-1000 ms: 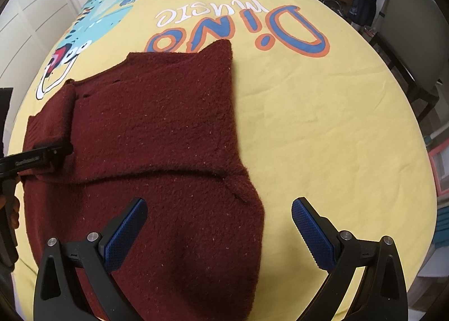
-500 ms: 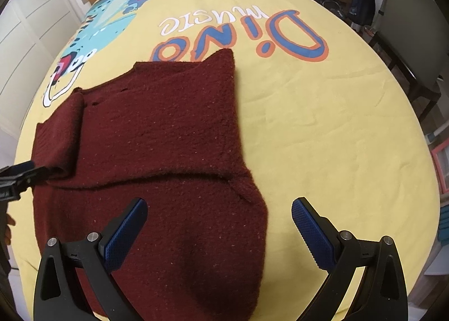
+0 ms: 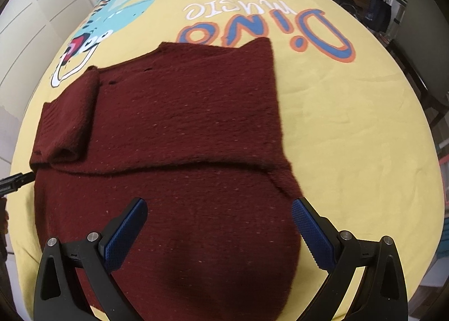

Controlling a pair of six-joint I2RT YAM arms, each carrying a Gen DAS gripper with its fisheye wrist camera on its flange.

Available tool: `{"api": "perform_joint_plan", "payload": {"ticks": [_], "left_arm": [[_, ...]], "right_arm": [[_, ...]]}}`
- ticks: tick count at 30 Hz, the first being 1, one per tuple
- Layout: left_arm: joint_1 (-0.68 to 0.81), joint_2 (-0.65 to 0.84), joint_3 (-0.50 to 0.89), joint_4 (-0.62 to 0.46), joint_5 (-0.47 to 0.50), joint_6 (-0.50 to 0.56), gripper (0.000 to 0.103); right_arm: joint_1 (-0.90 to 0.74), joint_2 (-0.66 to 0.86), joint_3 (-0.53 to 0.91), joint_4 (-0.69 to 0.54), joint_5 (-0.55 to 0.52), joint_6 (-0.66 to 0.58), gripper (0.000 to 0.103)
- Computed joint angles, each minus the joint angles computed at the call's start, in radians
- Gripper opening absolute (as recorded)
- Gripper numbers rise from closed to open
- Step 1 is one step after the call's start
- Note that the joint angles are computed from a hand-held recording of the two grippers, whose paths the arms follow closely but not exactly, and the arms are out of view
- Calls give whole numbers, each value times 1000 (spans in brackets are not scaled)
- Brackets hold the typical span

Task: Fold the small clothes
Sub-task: 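Release the folded side and open the left tool, then grasp the other sweater side edge with the right tool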

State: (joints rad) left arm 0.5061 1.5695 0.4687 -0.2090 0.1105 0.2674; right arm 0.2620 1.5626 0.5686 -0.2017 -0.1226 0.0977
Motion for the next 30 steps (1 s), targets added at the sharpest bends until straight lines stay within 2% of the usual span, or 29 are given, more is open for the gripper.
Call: {"api": "perform_joint_plan", "payload": {"ticks": [3, 7, 9, 12, 15, 17, 19, 24, 30], "left_arm": [[7, 66, 12, 65, 19, -11, 100], [-30, 168, 45, 117, 8, -32, 80], [-50, 196, 45, 149, 3, -41, 79], [-66, 192, 29, 178, 7, -43, 71], [-72, 172, 17, 178, 24, -24, 54], [-76, 154, 7, 170, 46, -17, 31], [-74, 144, 10, 146, 70, -19, 20], [-75, 139, 15, 119, 87, -12, 18], [-88, 139, 23, 109, 71, -17, 18]], "right_arm": [[34, 15, 8, 0, 14, 15, 102], [79, 41, 28, -7, 39, 36, 102], [105, 49, 41, -13, 52, 47, 102], [151, 64, 70, -21, 68, 64, 102], [199, 91, 111, -28, 78, 94, 102], [237, 114, 149, -36, 83, 111, 102], [287, 136, 194, -48, 96, 123, 102], [430, 226, 369, -98, 135, 109, 102], [581, 428, 679, -197, 134, 56, 102]]}}
